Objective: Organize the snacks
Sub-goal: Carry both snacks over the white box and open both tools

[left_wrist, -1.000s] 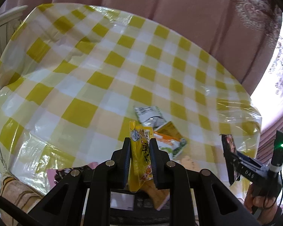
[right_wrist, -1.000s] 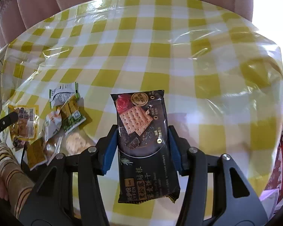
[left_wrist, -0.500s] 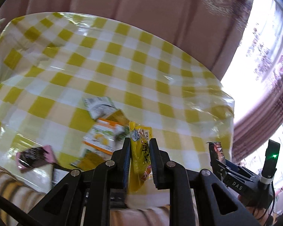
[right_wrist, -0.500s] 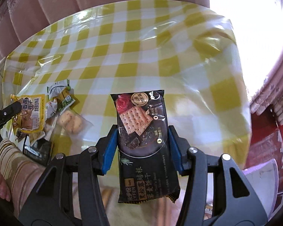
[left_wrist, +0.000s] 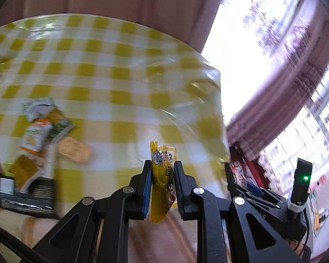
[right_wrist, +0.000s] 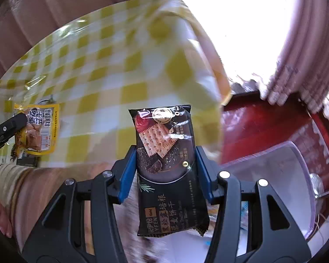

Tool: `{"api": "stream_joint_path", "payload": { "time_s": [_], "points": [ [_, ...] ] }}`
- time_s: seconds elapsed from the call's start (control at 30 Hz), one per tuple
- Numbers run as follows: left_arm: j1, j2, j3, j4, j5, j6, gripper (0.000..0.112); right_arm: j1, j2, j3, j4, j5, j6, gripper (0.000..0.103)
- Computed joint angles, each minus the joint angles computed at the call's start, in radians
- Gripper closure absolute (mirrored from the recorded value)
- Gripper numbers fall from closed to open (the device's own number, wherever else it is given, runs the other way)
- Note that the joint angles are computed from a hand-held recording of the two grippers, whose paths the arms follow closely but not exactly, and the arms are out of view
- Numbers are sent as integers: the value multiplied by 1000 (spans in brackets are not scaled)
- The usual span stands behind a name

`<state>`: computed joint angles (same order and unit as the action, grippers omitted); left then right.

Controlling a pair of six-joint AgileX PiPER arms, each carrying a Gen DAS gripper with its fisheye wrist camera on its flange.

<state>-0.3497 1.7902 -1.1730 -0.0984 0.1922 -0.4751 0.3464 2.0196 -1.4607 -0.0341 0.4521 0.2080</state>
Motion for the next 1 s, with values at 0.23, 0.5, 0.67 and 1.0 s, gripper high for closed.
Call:
{"api": "stream_joint_path", "payload": {
  "time_s": [0.23,0.5,0.67,1.0],
  "points": [
    [-109,111,-164,-147,94,164,92,-101,-53,126,28,-36,-25,48],
    [-186,260,-381,-282,271,317,92,-194,-67,213,78,-45,-90,48],
    [-214,345,-502,-306,395,344,91,-228,-72,244,122,-46,-133,47],
    [-203,356,-502,-333,430,345,71,-234,-77,241,131,-43,-138,44]
  ]
}}
